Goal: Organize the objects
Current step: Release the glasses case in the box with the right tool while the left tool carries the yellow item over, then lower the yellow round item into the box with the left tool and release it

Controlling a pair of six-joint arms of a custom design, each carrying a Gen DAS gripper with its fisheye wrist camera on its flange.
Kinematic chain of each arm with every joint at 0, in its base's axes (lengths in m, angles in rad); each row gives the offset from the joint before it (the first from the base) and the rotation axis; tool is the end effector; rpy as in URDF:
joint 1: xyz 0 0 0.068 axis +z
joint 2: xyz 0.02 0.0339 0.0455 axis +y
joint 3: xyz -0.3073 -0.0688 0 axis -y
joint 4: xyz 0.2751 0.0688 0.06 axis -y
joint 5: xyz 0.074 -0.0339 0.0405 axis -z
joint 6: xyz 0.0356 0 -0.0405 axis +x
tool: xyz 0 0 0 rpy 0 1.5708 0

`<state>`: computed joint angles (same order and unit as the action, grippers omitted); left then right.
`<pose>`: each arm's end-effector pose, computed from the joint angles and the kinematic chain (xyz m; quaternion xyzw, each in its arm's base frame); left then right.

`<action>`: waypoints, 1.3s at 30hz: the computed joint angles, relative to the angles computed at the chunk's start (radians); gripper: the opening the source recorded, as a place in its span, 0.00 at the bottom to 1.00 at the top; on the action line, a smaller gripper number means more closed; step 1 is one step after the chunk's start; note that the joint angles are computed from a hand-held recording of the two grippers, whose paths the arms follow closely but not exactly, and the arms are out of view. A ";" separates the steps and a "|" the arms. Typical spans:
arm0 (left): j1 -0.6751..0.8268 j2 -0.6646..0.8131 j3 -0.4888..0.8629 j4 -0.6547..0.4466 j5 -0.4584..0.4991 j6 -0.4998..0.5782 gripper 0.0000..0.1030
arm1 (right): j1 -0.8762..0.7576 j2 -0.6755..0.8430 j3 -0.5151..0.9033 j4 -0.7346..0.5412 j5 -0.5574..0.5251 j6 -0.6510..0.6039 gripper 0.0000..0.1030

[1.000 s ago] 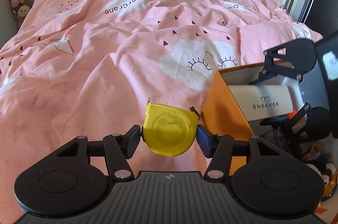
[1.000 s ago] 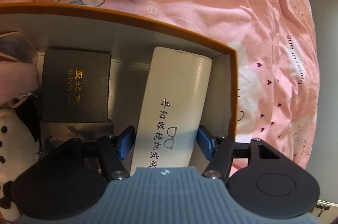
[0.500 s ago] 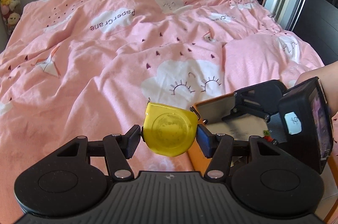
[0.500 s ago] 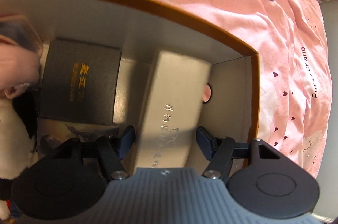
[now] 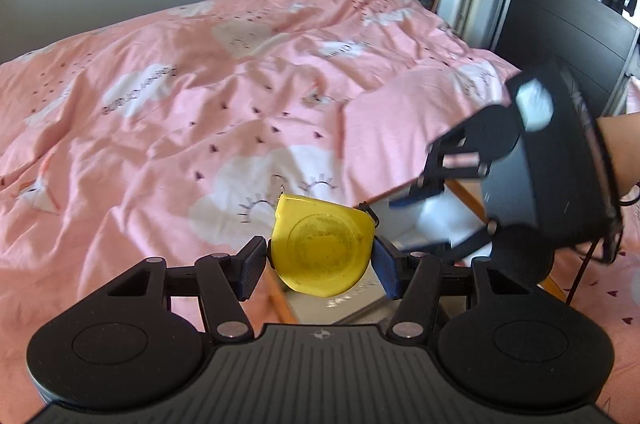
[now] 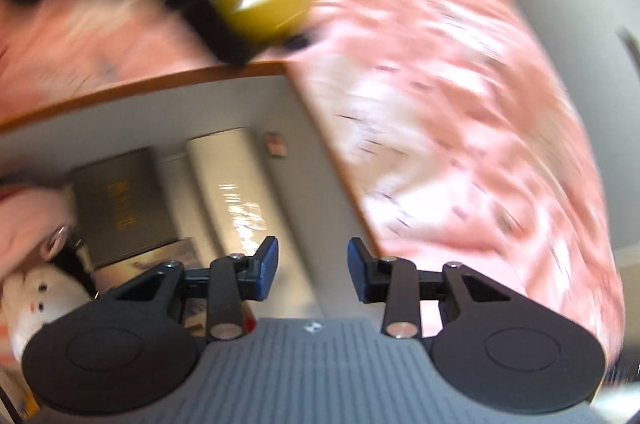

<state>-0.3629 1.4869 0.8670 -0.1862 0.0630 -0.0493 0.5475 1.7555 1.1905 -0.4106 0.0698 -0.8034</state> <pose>0.3066 -0.1188 0.2297 0.1564 0.9141 -0.1049 0.3590 0.3448 0.2073 0.2283 -0.5894 0.7521 -0.0705 0.2864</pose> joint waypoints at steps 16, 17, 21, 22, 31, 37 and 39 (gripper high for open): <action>-0.154 0.438 0.280 -0.023 0.079 -0.034 0.64 | -0.177 -0.142 -0.204 0.259 0.047 0.330 0.19; -0.157 0.458 0.298 -0.028 0.074 -0.021 0.64 | -0.184 -0.144 -0.210 0.271 0.041 0.332 0.19; -0.167 0.540 0.375 -0.059 0.055 0.001 0.64 | -0.194 -0.116 -0.206 0.289 0.023 0.336 0.19; -0.169 0.552 0.388 -0.065 0.052 0.008 0.64 | -0.195 -0.111 -0.206 0.292 0.022 0.337 0.19; -0.177 0.584 0.426 -0.109 0.049 0.043 0.65 | -0.201 -0.103 -0.215 0.313 0.021 0.347 0.19; -0.178 0.553 0.391 -0.071 0.067 0.051 0.72 | -0.197 -0.108 -0.216 0.303 0.024 0.350 0.19; -0.182 0.541 0.385 -0.070 0.061 0.054 0.72 | -0.196 -0.113 -0.218 0.300 0.023 0.348 0.19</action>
<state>-0.5445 2.0281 1.2518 -0.2562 0.1239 0.0047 0.3514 1.6428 0.9729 -0.1104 0.0924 -0.4550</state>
